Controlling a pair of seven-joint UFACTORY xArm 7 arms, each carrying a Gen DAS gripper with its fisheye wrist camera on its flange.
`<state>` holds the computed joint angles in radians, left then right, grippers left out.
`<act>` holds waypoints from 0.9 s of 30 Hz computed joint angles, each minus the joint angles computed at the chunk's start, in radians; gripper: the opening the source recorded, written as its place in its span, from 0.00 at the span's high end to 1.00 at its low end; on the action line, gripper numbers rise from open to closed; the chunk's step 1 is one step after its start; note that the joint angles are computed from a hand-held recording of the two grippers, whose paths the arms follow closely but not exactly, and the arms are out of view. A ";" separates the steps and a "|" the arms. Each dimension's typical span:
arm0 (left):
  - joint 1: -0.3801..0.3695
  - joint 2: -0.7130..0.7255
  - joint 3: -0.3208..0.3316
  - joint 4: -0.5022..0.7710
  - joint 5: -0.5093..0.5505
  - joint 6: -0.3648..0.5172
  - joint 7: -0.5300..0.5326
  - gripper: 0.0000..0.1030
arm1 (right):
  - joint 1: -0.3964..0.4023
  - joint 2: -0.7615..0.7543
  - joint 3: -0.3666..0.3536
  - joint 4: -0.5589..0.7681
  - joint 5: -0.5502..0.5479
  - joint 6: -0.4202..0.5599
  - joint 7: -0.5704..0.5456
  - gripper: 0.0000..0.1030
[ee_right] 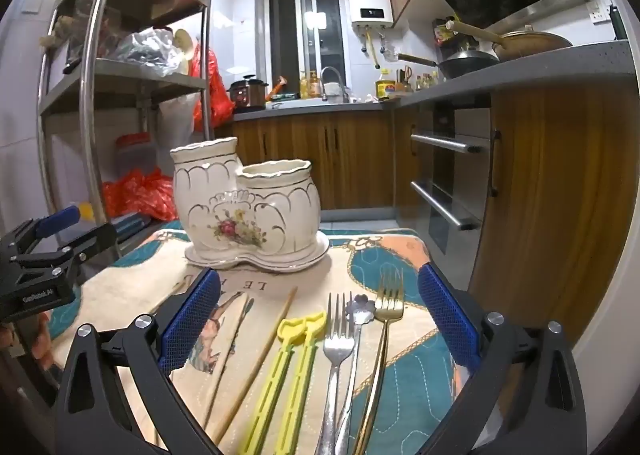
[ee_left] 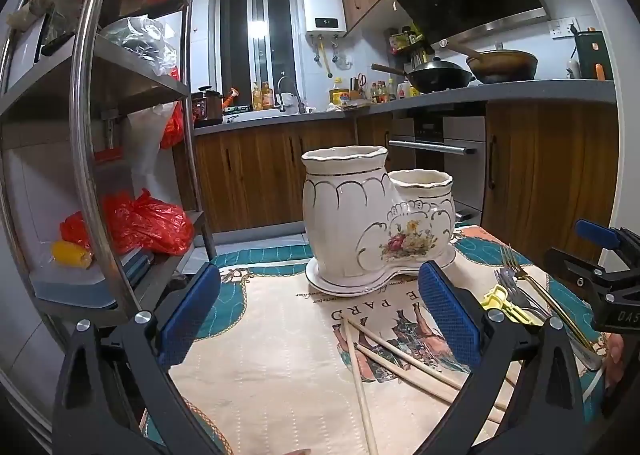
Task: Organize utensils
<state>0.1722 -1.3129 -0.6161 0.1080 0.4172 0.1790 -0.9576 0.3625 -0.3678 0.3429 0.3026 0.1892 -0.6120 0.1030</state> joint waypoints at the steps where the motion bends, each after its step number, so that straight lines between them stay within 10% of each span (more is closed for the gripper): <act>1: 0.009 0.005 -0.009 -0.003 0.002 -0.013 -0.005 0.05 | -0.008 -0.002 0.011 0.000 0.009 0.002 -0.013 0.05; 27: 0.037 0.013 -0.033 -0.009 0.000 -0.044 -0.016 0.05 | 0.000 0.008 0.003 0.004 0.007 0.000 -0.004 0.05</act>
